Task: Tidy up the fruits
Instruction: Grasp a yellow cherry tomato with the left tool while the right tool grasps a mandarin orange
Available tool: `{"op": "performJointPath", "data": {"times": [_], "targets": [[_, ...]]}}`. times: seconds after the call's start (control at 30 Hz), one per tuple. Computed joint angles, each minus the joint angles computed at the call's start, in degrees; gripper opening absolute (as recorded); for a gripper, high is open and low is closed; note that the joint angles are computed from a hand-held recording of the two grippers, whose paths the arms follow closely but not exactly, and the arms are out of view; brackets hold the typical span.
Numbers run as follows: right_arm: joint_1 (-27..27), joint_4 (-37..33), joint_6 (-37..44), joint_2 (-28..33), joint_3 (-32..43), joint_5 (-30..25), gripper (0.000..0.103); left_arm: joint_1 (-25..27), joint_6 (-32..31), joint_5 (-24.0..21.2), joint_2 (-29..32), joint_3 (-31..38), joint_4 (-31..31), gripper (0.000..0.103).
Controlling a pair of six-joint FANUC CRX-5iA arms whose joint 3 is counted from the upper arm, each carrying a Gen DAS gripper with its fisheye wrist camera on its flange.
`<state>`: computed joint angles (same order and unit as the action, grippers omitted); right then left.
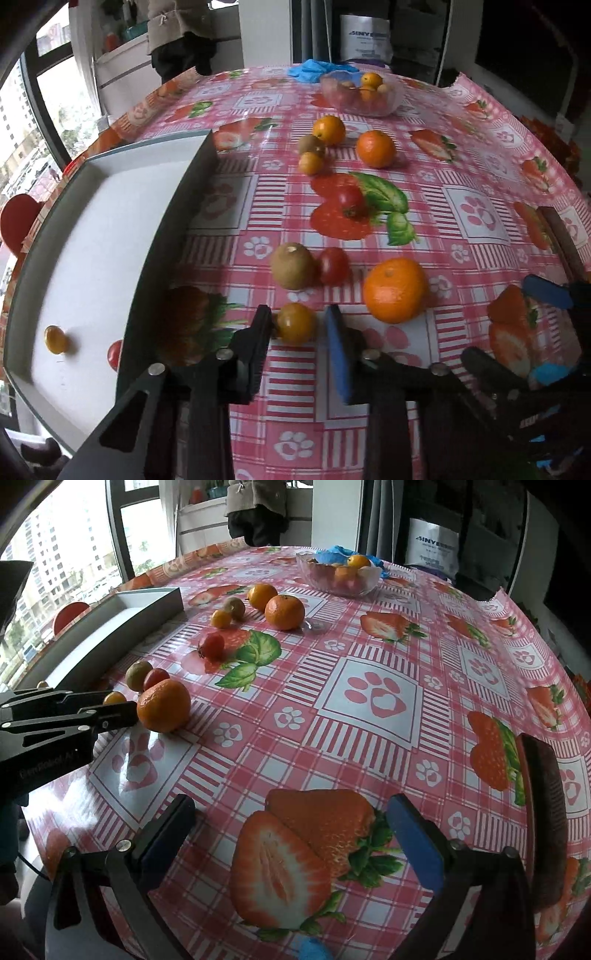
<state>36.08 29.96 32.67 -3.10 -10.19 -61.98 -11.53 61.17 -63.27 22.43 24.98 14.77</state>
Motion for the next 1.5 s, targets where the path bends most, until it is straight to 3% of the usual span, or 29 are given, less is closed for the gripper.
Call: {"op": "performJointPath", "data": {"times": [0.1,0.43,0.63,0.97,1.13,1.23,1.3,1.37,1.5], "targets": [[-0.08,-0.6,0.6,0.2,0.55,-0.48,0.103,0.36,-0.83,0.47,-0.33,-0.9,1.17,0.024],[0.03,-2.23,3.31,3.53,4.98,-2.53,0.103,2.3,-2.46,1.54,-3.62,-5.46,1.52,0.024],[-0.4,-6.27,8.14,6.14,8.78,-0.36,0.103,3.58,-3.78,3.18,-6.78,-9.98,2.39,0.024],[-2.61,-10.53,10.62,10.75,15.18,1.67,0.101,4.36,-3.79,4.04,-7.87,-11.77,3.19,0.024],[-2.83,-11.21,11.69,12.91,18.32,0.95,0.087,4.44,-3.98,4.19,-8.05,-12.01,3.15,0.024],[-2.73,-11.24,11.97,13.36,18.95,1.18,0.07,4.56,-3.92,4.07,-8.1,-12.05,3.26,0.024],[-2.8,-11.53,12.15,13.19,18.84,1.82,0.052,4.46,-3.78,4.02,-8.05,-11.88,3.06,0.024],[-3.08,-12.14,12.24,12.69,18.38,2.61,0.041,4.36,-3.76,4.1,-8.07,-11.86,2.87,0.024],[-4.89,-16.98,12.6,10.28,16.83,5.58,0.041,4.36,-3.8,4.26,-8.08,-11.95,2.89,0.024]]}}
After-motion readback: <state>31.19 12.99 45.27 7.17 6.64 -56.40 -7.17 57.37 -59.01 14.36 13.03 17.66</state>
